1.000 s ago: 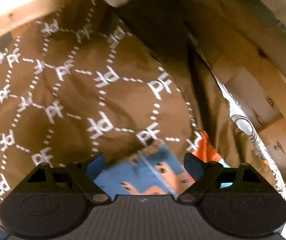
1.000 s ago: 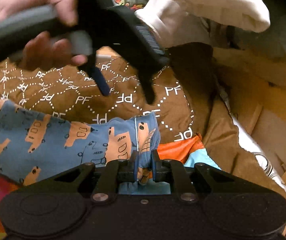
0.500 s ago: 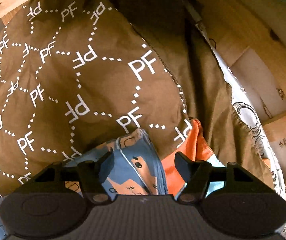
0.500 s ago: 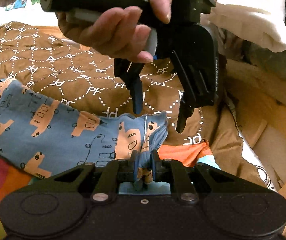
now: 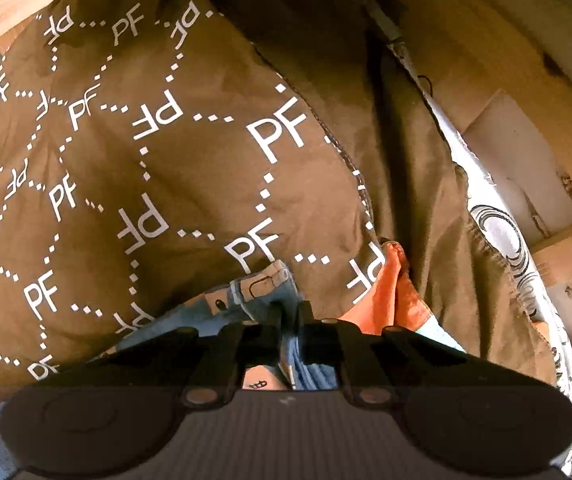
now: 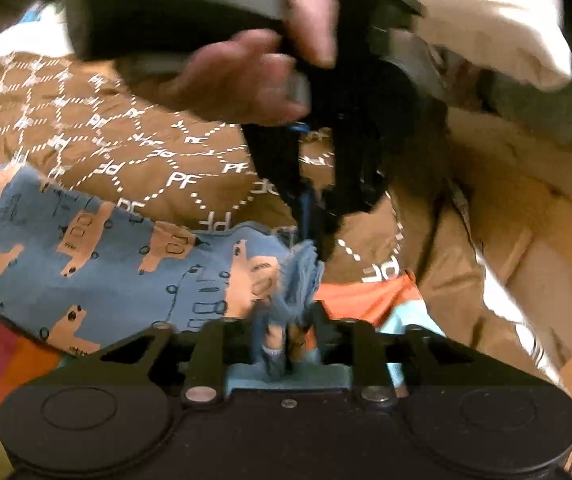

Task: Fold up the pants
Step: 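Grasp the cuffs with the left gripper beside the right gripper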

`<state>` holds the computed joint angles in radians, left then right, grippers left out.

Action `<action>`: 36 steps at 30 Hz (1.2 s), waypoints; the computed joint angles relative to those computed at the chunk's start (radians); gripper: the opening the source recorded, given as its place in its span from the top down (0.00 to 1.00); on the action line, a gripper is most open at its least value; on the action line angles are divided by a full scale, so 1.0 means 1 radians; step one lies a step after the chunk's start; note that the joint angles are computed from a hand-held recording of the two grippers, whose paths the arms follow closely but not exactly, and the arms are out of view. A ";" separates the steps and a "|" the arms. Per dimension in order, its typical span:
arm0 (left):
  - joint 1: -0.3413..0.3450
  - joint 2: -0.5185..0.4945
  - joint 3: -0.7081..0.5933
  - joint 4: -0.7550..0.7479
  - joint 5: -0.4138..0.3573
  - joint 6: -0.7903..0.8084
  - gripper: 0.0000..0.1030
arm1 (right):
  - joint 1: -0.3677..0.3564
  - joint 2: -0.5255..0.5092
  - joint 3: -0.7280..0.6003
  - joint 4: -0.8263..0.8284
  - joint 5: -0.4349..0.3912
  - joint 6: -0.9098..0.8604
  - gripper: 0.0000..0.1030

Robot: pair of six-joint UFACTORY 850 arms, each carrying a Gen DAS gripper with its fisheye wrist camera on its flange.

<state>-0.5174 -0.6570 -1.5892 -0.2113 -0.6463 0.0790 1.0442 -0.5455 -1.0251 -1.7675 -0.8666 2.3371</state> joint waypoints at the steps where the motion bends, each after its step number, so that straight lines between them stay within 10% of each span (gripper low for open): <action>1: 0.002 -0.001 -0.001 -0.008 0.000 0.007 0.93 | -0.005 0.012 0.014 -0.005 0.006 0.043 0.56; 8: 0.018 0.003 0.008 -0.073 0.001 0.066 0.93 | -0.072 0.090 0.118 -0.256 0.131 0.490 0.55; 10: 0.027 0.003 0.009 -0.108 -0.006 0.098 0.92 | -0.078 0.084 0.114 -0.287 0.144 0.522 0.71; 14: 0.048 0.003 0.007 -0.179 -0.033 0.139 0.86 | -0.061 0.074 0.106 -0.259 0.083 0.486 0.88; 24: 0.032 0.013 -0.011 -0.100 -0.074 0.083 0.53 | 0.010 -0.007 0.011 -0.136 -0.030 0.041 0.89; 27: 0.019 0.015 -0.008 -0.019 -0.072 0.016 0.58 | 0.015 -0.017 0.001 -0.118 -0.037 -0.007 0.89; 31: 0.022 0.032 0.024 0.010 -0.040 -0.011 0.87 | 0.023 -0.028 -0.012 -0.106 -0.051 -0.057 0.89; 36: 0.064 0.111 0.122 -0.124 0.019 0.137 0.90 | 0.044 -0.031 -0.018 -0.101 -0.085 -0.086 0.89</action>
<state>-0.4533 -0.5462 -1.4672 -0.3356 -0.6268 0.2161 1.0887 -0.5769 -1.0436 -1.8690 -0.9511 2.2513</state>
